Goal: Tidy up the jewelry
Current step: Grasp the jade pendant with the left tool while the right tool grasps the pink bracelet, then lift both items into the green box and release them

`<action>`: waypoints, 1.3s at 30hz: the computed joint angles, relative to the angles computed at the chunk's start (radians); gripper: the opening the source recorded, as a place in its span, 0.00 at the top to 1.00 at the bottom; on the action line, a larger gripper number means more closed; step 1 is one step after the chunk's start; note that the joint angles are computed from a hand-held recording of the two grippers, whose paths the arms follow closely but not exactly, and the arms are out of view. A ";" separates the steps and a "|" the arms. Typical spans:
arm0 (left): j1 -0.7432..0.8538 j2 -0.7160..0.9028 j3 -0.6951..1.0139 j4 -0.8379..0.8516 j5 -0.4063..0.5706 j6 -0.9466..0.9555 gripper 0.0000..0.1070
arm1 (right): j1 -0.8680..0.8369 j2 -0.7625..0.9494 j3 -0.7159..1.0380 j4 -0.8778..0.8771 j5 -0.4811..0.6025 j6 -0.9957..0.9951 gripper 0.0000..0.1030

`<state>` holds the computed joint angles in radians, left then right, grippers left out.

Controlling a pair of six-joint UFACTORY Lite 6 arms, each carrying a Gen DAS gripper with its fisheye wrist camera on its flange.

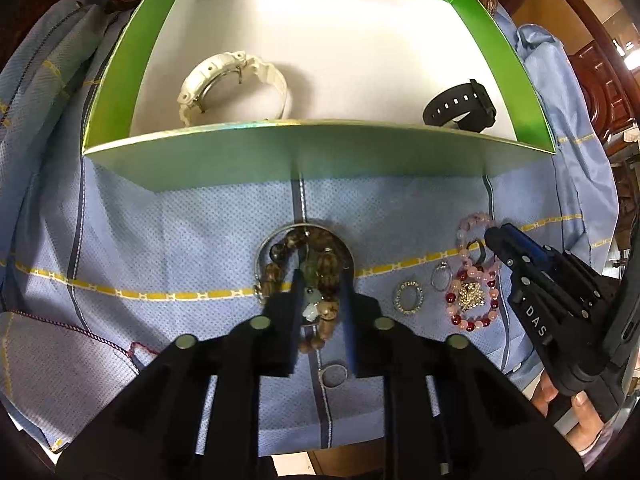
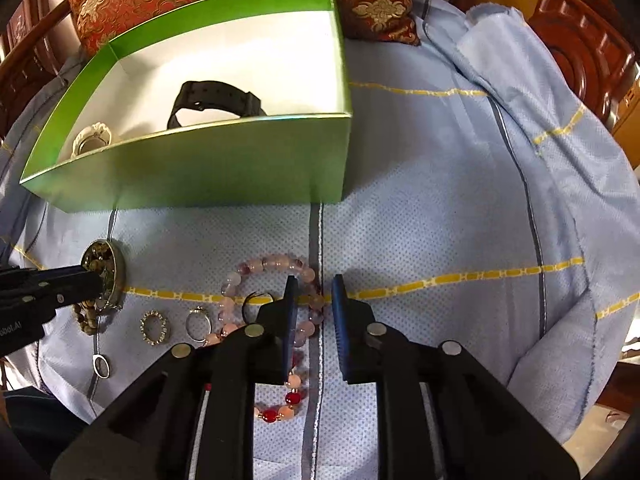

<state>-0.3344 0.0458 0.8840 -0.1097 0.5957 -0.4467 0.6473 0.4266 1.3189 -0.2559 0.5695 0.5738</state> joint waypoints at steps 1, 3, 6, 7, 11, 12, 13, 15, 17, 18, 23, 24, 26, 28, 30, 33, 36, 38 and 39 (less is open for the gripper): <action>0.001 -0.004 -0.003 0.002 0.001 -0.001 0.84 | 0.006 0.003 0.003 -0.007 0.000 -0.002 0.83; -0.001 -0.014 -0.005 0.008 0.003 -0.007 0.84 | 0.021 -0.006 -0.007 -0.023 -0.002 0.008 0.92; 0.008 -0.055 -0.018 -0.003 -0.001 0.007 0.85 | 0.020 -0.021 -0.018 0.005 -0.005 -0.008 0.92; 0.013 -0.071 -0.022 -0.008 0.001 0.016 0.93 | 0.016 -0.028 -0.022 0.020 -0.006 -0.021 0.92; 0.034 -0.118 -0.034 -0.030 0.000 0.049 0.99 | 0.013 -0.071 -0.033 0.023 -0.002 -0.028 0.92; 0.037 -0.123 -0.034 -0.034 0.000 0.053 0.99 | 0.012 -0.081 -0.032 0.026 0.000 -0.030 0.92; 0.037 -0.125 -0.035 -0.034 0.001 0.052 0.99 | 0.015 -0.091 -0.033 0.023 0.006 -0.027 0.92; 0.039 -0.122 -0.035 -0.029 0.006 0.047 0.99 | 0.018 -0.104 -0.030 0.019 0.012 -0.024 0.92; 0.033 -0.094 -0.024 0.011 0.018 0.008 0.97 | 0.018 -0.102 -0.026 0.021 0.015 -0.029 0.92; 0.032 -0.083 -0.020 0.028 0.021 -0.007 0.95 | 0.019 -0.098 -0.026 0.025 0.017 -0.033 0.92; 0.029 -0.019 -0.007 0.046 0.021 -0.017 0.86 | 0.017 -0.079 -0.036 0.036 0.010 -0.035 0.92; 0.022 0.001 0.002 0.055 0.023 -0.025 0.83 | 0.018 -0.076 -0.036 0.031 0.012 -0.030 0.92; 0.007 0.031 0.018 0.079 0.020 -0.045 0.83 | 0.019 -0.070 -0.034 0.025 0.014 -0.026 0.92; 0.002 0.043 0.028 0.084 0.018 -0.051 0.83 | 0.022 -0.061 -0.029 0.009 0.018 -0.012 0.91; 0.002 0.057 0.039 0.078 0.014 -0.054 0.83 | 0.026 -0.046 -0.023 -0.014 0.025 0.008 0.87; 0.011 0.047 0.033 0.080 0.008 -0.051 0.91 | 0.025 -0.035 -0.032 -0.007 0.012 -0.005 0.87; 0.034 -0.021 -0.009 0.084 0.011 -0.044 0.94 | 0.026 -0.038 -0.031 0.009 0.009 -0.027 0.92; 0.033 -0.067 -0.012 0.107 0.021 -0.066 0.94 | 0.033 -0.061 -0.041 0.013 0.009 -0.027 0.92; 0.031 -0.096 -0.016 0.110 0.024 -0.071 0.94 | 0.037 -0.071 -0.041 0.003 0.013 -0.021 0.92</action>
